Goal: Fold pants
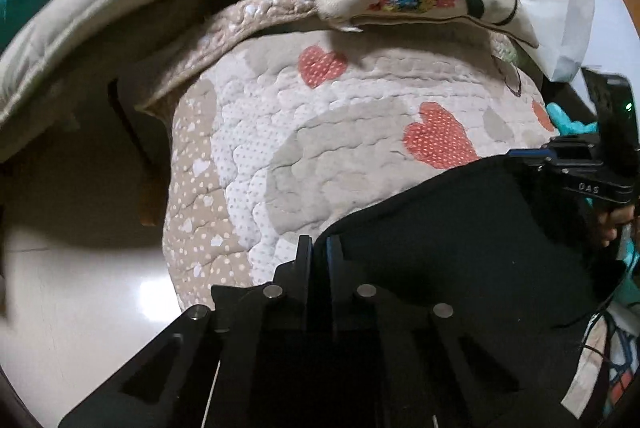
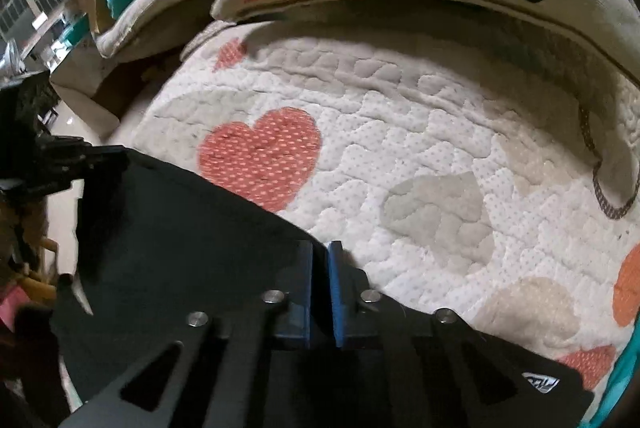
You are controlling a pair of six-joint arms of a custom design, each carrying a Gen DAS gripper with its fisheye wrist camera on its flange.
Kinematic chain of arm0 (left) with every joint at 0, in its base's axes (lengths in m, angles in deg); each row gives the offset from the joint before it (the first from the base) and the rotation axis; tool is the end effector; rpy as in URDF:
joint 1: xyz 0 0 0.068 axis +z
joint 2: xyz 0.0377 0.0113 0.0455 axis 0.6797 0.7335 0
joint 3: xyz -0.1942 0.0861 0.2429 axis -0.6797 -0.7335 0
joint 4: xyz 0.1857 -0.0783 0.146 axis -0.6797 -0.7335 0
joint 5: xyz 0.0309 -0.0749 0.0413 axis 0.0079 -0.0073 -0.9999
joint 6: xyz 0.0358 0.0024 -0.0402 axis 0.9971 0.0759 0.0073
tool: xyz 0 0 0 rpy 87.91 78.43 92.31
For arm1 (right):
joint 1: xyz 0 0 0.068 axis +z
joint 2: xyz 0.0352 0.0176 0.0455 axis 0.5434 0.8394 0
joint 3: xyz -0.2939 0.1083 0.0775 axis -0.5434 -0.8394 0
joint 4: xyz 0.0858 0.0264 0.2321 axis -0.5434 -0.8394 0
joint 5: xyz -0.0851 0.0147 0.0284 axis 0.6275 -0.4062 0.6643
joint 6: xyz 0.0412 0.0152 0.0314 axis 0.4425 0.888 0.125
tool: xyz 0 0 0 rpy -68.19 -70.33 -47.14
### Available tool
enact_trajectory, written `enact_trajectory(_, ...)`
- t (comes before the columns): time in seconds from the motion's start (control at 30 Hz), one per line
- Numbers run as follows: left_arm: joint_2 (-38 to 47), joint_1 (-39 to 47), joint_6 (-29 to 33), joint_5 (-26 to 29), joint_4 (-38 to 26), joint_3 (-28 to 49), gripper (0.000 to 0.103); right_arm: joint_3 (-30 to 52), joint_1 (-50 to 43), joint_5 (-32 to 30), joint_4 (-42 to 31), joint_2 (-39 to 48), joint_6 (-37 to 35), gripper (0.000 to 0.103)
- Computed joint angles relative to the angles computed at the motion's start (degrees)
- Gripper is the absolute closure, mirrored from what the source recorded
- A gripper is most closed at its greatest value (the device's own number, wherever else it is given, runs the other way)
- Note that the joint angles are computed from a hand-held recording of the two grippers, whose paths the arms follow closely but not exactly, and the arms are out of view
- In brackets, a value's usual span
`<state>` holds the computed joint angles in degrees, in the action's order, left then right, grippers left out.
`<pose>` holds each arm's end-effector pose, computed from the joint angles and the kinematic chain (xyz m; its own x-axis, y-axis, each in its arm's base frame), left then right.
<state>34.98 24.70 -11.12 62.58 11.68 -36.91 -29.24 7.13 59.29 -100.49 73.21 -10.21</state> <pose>0.2319 -0.0859 0.1997 -0.8129 0.2819 -0.5096 0.4404 0.8702 -0.2212 0.2347 -0.0992 0.2204 -0.8486 -0.2536 -0.4642 -0.3141 0.9477 0.0566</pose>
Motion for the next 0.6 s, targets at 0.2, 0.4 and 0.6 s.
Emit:
enact_trajectory(0.2,-9.3,-2.6,-3.2,-2.4,-5.7,-0.3,0.097,-1.5,-2.1,-0.5,-4.3,-8.4,-0.1,0.096)
enact_trajectory(0.4,-23.3,-4.3,-4.0,-2.7,-16.2,-0.5,0.097,-2.7,-8.1,-2.7,-13.9,-19.2,-4.7,0.096)
enact_trajectory(0.6,-35.6,-13.3,-10.1,-8.5,-25.9,-0.8,0.097,-2.9,-20.1,-6.9,-27.3,-28.3,-16.8,0.096)
